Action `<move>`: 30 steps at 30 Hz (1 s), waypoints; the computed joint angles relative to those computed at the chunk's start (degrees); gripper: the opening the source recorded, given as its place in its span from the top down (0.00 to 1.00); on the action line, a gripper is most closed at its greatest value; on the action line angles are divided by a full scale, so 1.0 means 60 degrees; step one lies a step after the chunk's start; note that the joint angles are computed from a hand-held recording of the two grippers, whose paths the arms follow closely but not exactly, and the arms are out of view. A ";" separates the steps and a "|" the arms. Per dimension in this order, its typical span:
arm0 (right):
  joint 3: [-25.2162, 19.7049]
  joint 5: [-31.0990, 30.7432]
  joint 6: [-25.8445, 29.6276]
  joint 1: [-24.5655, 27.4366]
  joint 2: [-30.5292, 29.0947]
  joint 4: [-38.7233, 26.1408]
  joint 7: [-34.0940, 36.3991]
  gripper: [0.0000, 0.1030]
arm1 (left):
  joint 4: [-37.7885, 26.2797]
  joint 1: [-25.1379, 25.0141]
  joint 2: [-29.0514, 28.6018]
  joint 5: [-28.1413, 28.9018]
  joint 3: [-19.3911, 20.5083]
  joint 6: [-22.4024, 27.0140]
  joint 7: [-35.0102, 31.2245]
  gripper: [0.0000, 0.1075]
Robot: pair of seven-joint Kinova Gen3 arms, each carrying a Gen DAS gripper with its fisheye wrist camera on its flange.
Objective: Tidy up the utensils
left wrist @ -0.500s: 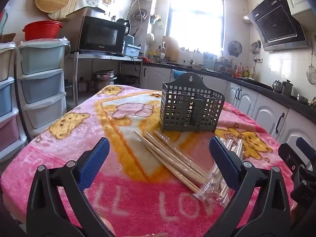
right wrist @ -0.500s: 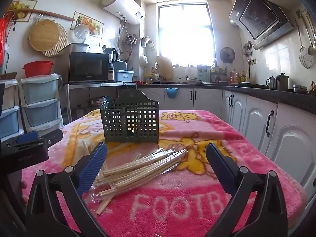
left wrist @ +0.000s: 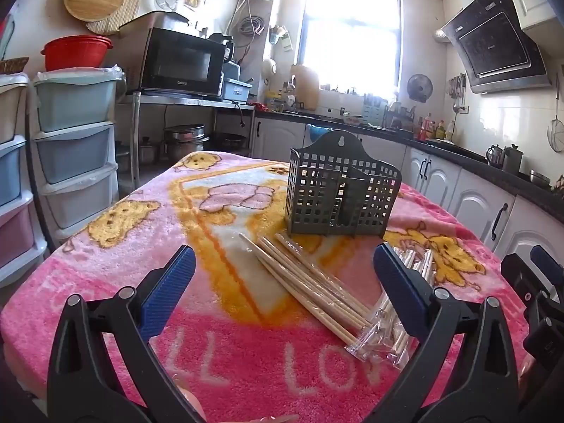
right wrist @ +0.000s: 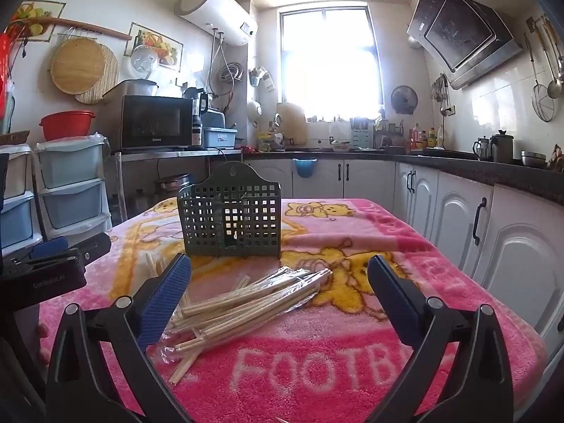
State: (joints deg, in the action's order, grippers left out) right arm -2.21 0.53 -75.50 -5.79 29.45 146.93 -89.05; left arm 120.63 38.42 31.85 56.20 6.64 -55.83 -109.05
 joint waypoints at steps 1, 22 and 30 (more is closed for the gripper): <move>-0.0001 -0.0011 -0.0011 -0.0012 0.0002 0.0009 0.0009 0.06 | 0.0010 -0.0002 -0.0005 -0.0004 0.0000 -0.0001 -0.0005 0.14; 0.0006 0.0082 0.0033 0.0041 -0.0120 0.0025 -0.0080 0.06 | 0.0062 -0.0060 -0.0103 -0.0051 -0.0007 0.0043 -0.0031 0.14; 0.0015 0.0160 0.0006 0.0082 -0.0116 0.0025 -0.0050 0.06 | 0.0043 -0.0031 -0.0086 0.0000 -0.0005 0.0016 -0.0072 0.14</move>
